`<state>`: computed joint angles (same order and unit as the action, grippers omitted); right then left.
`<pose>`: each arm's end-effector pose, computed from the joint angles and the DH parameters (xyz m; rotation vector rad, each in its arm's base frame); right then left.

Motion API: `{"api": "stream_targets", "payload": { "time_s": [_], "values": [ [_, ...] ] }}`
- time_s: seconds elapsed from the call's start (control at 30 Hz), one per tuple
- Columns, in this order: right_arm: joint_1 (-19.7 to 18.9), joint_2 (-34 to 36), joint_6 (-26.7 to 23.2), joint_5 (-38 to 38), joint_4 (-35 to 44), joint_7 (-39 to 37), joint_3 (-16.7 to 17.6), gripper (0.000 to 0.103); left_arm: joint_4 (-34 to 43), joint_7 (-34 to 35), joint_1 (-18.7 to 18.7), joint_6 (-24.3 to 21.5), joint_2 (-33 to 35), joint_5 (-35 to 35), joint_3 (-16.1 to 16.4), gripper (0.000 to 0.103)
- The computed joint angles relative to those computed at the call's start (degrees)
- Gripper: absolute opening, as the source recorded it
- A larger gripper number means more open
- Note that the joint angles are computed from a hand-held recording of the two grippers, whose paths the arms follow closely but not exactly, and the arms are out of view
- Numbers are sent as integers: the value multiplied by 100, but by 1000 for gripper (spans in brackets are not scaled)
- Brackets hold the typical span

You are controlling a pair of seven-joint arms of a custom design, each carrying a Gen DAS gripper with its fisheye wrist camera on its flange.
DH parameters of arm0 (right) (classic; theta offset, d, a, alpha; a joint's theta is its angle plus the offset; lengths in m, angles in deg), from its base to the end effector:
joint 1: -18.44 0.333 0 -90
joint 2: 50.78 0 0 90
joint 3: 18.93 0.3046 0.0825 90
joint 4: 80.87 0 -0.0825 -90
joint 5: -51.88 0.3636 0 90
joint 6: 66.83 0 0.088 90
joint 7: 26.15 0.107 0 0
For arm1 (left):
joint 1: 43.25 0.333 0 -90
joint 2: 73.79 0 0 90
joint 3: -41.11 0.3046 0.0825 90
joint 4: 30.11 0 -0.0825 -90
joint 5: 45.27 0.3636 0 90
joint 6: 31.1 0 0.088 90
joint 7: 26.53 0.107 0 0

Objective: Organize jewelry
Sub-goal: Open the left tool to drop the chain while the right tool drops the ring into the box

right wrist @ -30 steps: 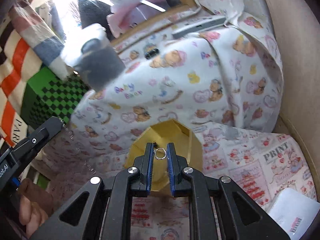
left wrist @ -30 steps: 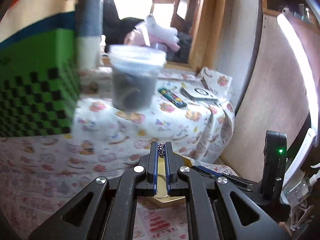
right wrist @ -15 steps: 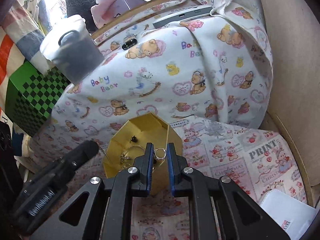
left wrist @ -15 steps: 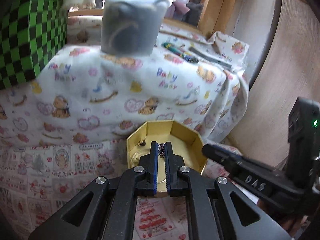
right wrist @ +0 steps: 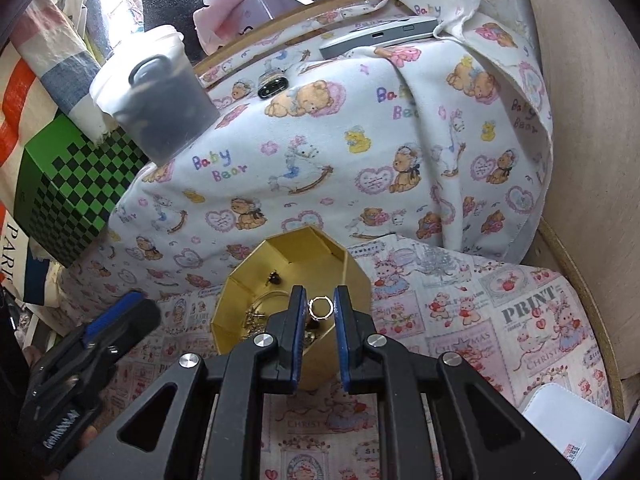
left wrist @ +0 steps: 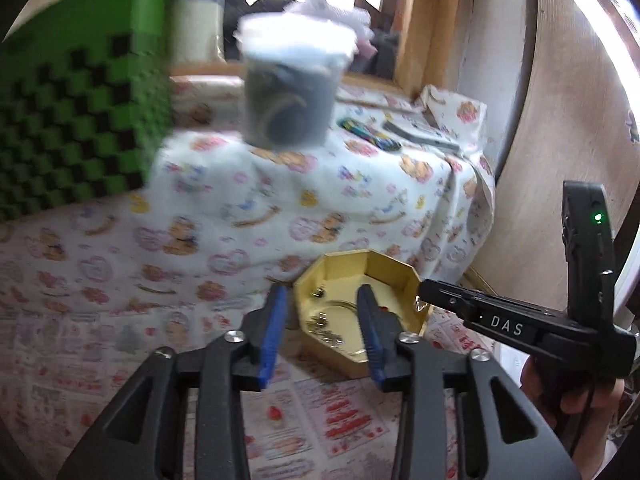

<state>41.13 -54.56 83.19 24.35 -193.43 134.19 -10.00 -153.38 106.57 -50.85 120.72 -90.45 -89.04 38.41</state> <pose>0.4779 0.3093 0.5780 -1.3689 1.9418 -0.3920 0.4944 -0.0735 0.6035 -1.3903 2.0959 -1.1864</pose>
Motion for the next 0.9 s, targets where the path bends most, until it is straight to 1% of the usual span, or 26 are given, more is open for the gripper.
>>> {"api": "stream_targets", "payload": {
  "time_s": [0.07,0.13,0.23,0.37,0.43,0.5,0.57,0.6,0.63,0.7,0.73,0.77,0.87,0.9],
  "values": [
    [9,13,-31,-32,37,-48,7,19,-140,167,16,172,-157,-21,52,45],
    [17,19,-57,-93,67,-35,17,19,-278,305,25,367,-313,-28,110,56],
    [44,26,-93,-209,137,-47,41,19,-426,457,14,574,-518,-59,238,60],
    [124,61,-286,-725,347,96,139,19,-574,596,-5,731,-761,-141,437,67],
    [177,91,-284,-969,423,210,175,19,-618,650,-28,791,-840,-201,523,71],
    [239,136,-191,-1208,482,328,203,19,-680,688,-20,890,-911,-199,560,73],
    [331,220,-277,-1552,628,454,258,20,-785,769,-7,1099,-981,-135,561,74],
    [373,237,-310,-1674,665,509,263,22,-857,829,-25,1259,-1019,-119,565,75],
    [418,255,-314,-1840,704,585,273,28,-918,893,-76,1397,-1052,-129,595,77],
    [485,263,-292,-2111,746,753,273,34,-1017,868,-99,1558,-1131,-111,643,81],
    [518,259,-315,-2277,768,861,281,34,-1069,814,-104,1656,-1173,-112,661,81],
    [548,252,-350,-2424,789,959,289,34,-1119,861,-205,1745,-1231,-173,757,82],
    [613,254,-397,-2745,836,1182,297,36,-1247,990,-421,2047,-1362,-262,957,91],
    [631,249,-420,-2820,849,1222,302,40,-1266,970,-447,2113,-1377,-249,993,94]
  ]
}}
